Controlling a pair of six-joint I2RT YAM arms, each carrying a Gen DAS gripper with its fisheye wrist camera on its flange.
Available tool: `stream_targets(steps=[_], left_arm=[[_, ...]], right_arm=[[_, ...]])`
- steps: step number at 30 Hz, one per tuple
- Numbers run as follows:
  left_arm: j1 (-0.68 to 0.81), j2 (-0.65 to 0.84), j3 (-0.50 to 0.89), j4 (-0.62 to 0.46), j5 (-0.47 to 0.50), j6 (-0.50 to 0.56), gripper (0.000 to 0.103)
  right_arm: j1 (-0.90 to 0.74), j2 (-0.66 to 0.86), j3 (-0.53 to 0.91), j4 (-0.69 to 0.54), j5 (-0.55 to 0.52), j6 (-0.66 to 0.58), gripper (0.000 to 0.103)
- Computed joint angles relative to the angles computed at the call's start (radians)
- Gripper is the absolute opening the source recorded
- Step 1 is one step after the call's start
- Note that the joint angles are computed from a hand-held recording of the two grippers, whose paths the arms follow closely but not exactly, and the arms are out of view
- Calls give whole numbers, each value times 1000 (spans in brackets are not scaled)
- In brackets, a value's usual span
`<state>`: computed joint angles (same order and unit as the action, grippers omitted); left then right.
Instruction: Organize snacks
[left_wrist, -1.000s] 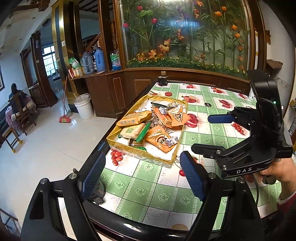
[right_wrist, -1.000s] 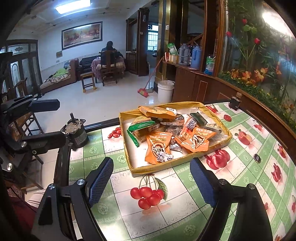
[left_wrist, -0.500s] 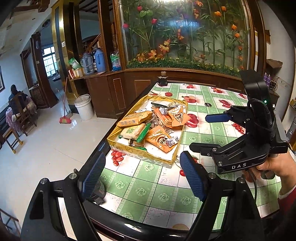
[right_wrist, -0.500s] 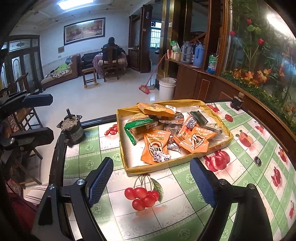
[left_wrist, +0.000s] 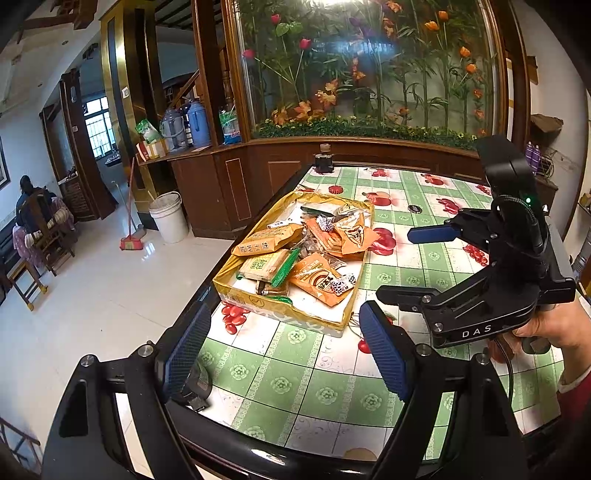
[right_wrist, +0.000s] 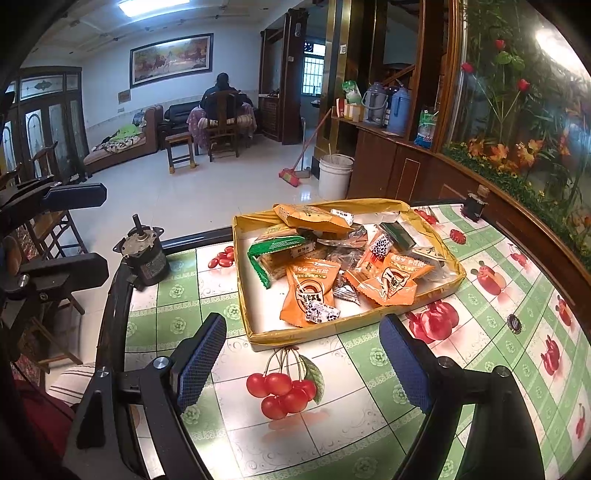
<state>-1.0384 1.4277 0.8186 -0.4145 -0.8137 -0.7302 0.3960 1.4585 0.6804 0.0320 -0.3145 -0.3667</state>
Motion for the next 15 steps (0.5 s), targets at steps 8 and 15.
stream_targets(steps=[8, 15], left_arm=[[4, 4, 2, 0, -6, 0, 83], [0, -7, 0, -5, -22, -1, 83]], right_arm=[[-1, -3, 3, 2, -2, -7, 86], [-2, -11, 6, -5, -11, -11, 86]])
